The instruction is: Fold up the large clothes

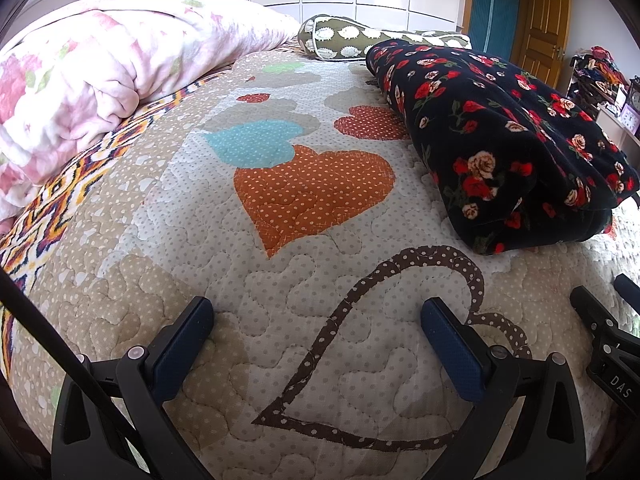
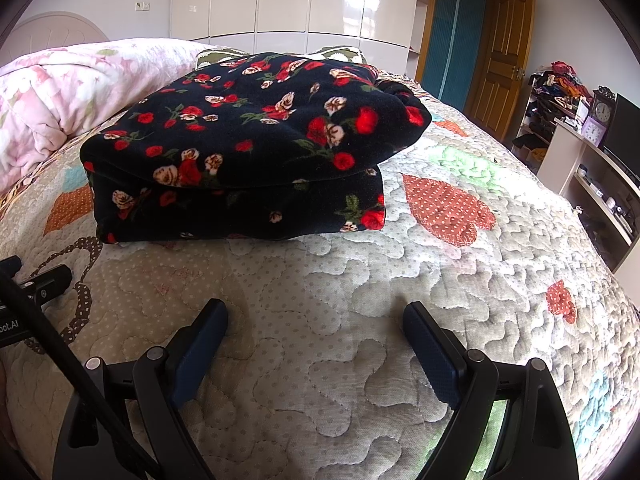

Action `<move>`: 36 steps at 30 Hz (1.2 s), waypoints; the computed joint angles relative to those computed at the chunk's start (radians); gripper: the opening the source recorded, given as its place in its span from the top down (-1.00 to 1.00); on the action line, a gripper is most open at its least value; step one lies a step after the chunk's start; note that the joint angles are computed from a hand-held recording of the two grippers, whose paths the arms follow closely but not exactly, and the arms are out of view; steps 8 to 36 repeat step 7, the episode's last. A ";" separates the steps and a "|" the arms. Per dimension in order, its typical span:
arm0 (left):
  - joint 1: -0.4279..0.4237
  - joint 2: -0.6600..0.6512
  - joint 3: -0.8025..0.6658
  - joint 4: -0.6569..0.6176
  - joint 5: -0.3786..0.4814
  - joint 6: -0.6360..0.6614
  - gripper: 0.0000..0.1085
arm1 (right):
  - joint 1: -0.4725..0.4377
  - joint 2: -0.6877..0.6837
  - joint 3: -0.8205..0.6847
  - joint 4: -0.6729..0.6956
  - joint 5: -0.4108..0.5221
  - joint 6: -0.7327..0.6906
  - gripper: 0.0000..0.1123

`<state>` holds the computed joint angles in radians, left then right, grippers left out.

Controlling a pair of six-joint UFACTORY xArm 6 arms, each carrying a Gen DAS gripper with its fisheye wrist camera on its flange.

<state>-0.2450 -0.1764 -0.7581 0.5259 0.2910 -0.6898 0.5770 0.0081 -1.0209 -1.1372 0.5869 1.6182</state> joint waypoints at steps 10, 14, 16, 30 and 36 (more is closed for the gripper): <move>-0.002 0.003 -0.004 0.002 0.001 -0.004 -0.90 | 0.000 0.001 -0.001 0.000 -0.001 -0.001 -0.64; -0.002 0.003 -0.004 0.002 0.001 -0.004 -0.90 | 0.000 0.001 -0.001 0.000 -0.001 -0.001 -0.64; -0.002 0.003 -0.004 0.002 0.001 -0.004 -0.90 | 0.000 0.001 -0.001 0.000 -0.001 -0.001 -0.64; -0.002 0.003 -0.004 0.002 0.001 -0.004 -0.90 | 0.000 0.001 -0.001 0.000 -0.001 -0.001 -0.64; -0.002 0.003 -0.004 0.002 0.001 -0.004 -0.90 | 0.000 0.001 -0.001 0.000 -0.001 -0.001 -0.64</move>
